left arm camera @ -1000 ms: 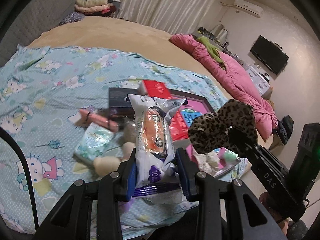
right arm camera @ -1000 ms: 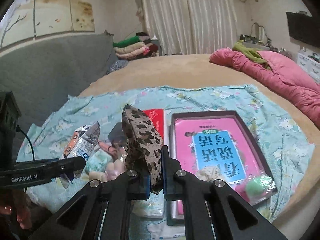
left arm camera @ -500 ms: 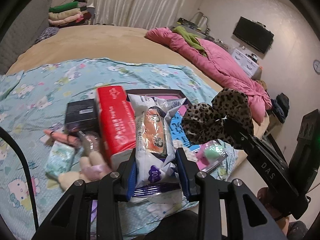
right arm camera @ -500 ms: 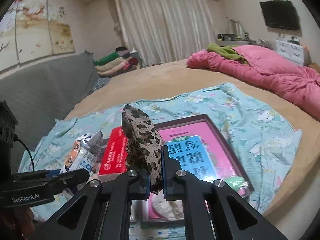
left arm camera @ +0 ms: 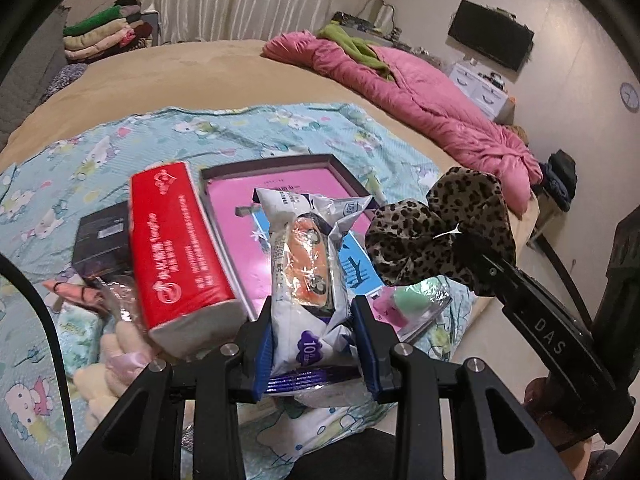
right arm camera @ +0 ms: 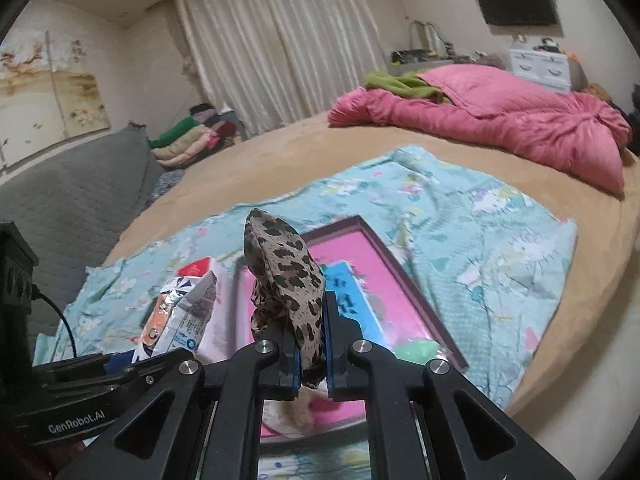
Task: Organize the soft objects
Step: 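Lift and carry the wipes packet and leopard scrunchie over the pink book tray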
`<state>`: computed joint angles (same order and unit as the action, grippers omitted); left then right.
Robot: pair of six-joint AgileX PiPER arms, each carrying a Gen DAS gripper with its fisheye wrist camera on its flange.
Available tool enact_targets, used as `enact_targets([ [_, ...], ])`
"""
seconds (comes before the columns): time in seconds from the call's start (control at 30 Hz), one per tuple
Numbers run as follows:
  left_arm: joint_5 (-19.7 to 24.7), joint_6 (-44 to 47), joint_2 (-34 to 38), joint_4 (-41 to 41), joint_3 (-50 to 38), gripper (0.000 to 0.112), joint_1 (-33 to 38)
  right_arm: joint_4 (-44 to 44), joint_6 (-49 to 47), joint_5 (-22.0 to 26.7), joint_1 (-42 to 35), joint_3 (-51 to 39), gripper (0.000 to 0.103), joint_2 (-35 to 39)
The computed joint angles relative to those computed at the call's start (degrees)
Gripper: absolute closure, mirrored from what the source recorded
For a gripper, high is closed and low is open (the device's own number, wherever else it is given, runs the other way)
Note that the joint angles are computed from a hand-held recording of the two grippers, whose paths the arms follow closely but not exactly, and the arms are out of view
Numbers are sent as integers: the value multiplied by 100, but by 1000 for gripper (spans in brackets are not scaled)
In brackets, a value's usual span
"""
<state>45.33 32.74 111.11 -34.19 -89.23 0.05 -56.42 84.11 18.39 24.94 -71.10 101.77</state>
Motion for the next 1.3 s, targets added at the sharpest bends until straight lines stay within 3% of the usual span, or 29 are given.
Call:
enact_targets([
  [0.43,56,-455,736,498,-600,76,-409,252,-25,-160,-304,103,95,202],
  [0.77,108,-586,1041,706,-804,76,-562,835,-591,-253,-458,30,95,397],
  [1.3,156,-640,1242,806,-887,76,-542,3862,-3518,-409,-631,-456,94,1055],
])
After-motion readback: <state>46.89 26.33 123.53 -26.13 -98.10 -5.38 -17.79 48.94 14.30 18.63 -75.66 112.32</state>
